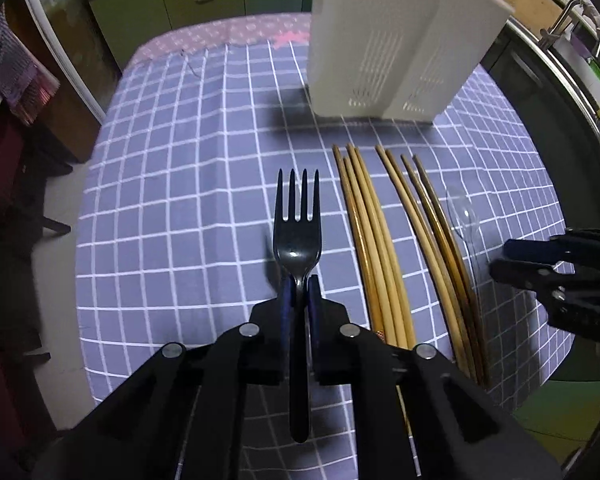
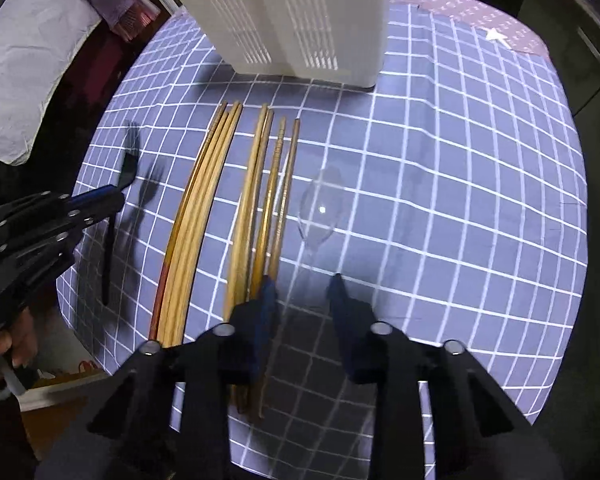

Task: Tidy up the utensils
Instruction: 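Grasp the black fork with the left tool while the right tool grasps the clear spoon, then carry the fork into the white caddy with the left tool while the right tool drops the spoon in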

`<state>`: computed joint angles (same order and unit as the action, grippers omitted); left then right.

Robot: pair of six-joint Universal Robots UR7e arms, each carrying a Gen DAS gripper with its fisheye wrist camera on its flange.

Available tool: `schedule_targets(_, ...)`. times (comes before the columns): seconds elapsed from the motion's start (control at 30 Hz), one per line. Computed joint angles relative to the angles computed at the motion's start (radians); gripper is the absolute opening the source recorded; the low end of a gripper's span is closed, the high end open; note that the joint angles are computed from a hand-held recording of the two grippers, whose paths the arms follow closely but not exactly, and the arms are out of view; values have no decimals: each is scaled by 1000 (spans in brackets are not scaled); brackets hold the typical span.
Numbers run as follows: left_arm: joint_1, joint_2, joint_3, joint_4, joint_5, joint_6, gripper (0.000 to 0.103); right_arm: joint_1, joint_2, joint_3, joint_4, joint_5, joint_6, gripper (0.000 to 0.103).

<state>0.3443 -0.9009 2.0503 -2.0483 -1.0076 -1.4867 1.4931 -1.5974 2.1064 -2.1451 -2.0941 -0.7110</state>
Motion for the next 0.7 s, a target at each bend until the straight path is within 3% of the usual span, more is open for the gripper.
schedule_targets(0.13, -18, -24, 18, 7, 23, -6, 9, 30, 42, 13, -53, -74, 37, 22)
schedule_targets(0.43, -35, -34, 35, -6, 42, 0, 9, 43, 94, 13, -74, -131, 91, 22)
schedule_targets(0.53, -37, -35, 37, -9, 47, 0, 9, 53, 107, 24, -114, -151, 83, 12)
schedule_targets(0.7, -44, -39, 40, -9, 57, -2, 9, 66, 118, 58, -199, -173, 47, 10)
